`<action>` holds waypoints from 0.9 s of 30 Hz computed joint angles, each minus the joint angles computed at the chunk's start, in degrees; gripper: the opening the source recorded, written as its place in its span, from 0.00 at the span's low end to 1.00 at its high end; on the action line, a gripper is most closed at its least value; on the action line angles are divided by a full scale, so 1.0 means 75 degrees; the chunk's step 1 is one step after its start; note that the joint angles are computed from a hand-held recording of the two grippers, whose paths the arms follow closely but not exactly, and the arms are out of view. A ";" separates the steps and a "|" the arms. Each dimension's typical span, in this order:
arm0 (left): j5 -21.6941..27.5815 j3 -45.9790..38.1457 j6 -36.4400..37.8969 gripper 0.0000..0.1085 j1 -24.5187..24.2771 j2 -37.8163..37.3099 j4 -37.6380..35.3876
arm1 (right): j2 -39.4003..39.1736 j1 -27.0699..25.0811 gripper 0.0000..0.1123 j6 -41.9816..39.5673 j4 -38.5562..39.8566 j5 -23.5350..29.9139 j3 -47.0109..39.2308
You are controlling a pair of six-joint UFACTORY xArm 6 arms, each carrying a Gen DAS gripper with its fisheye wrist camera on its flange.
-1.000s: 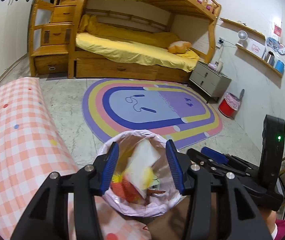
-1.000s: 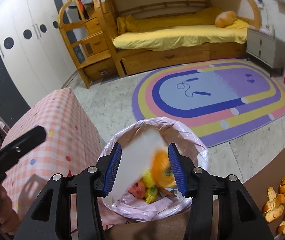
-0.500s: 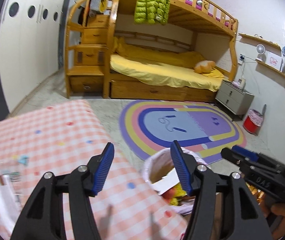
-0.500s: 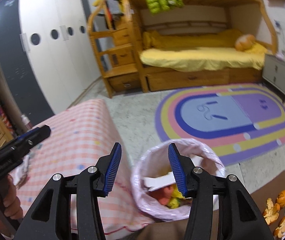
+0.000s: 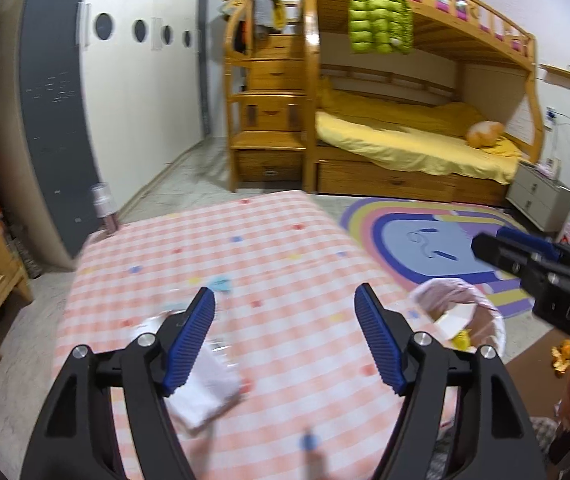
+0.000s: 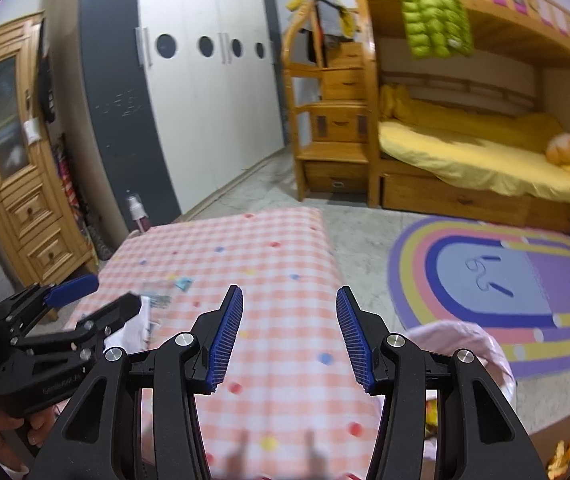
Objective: Collect trash
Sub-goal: 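Move both open tools back over the white plastic bag on the table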
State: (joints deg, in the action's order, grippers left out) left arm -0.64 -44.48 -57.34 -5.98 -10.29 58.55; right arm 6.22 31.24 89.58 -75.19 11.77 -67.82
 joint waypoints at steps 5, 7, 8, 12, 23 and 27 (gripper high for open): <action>0.0197 0.0179 -0.0298 0.68 0.0554 -0.0296 0.0472 | 0.0742 0.0251 0.45 -0.0019 -0.0118 -0.0039 -0.1027; 0.0303 0.0225 -0.0306 0.69 0.0706 -0.0343 0.0517 | 0.1059 0.0300 0.45 -0.0023 -0.0224 -0.0144 -0.1440; 0.0366 0.0230 -0.0289 0.70 0.0774 -0.0334 0.0526 | 0.1229 0.0311 0.45 0.0005 -0.0331 -0.0229 -0.1644; 0.0462 0.0256 0.0087 0.72 0.0948 -0.0209 0.0254 | 0.1769 0.0341 0.45 0.0513 -0.0887 -0.0293 -0.2178; 0.0580 0.0306 0.0561 0.83 0.1393 0.0009 -0.0685 | 0.1738 0.0275 0.47 0.0463 -0.0594 0.0261 -0.1778; 0.0509 0.0403 0.1048 0.83 0.1560 0.0048 -0.1550 | 0.1702 0.0157 0.47 0.0162 -0.0067 0.0169 -0.1630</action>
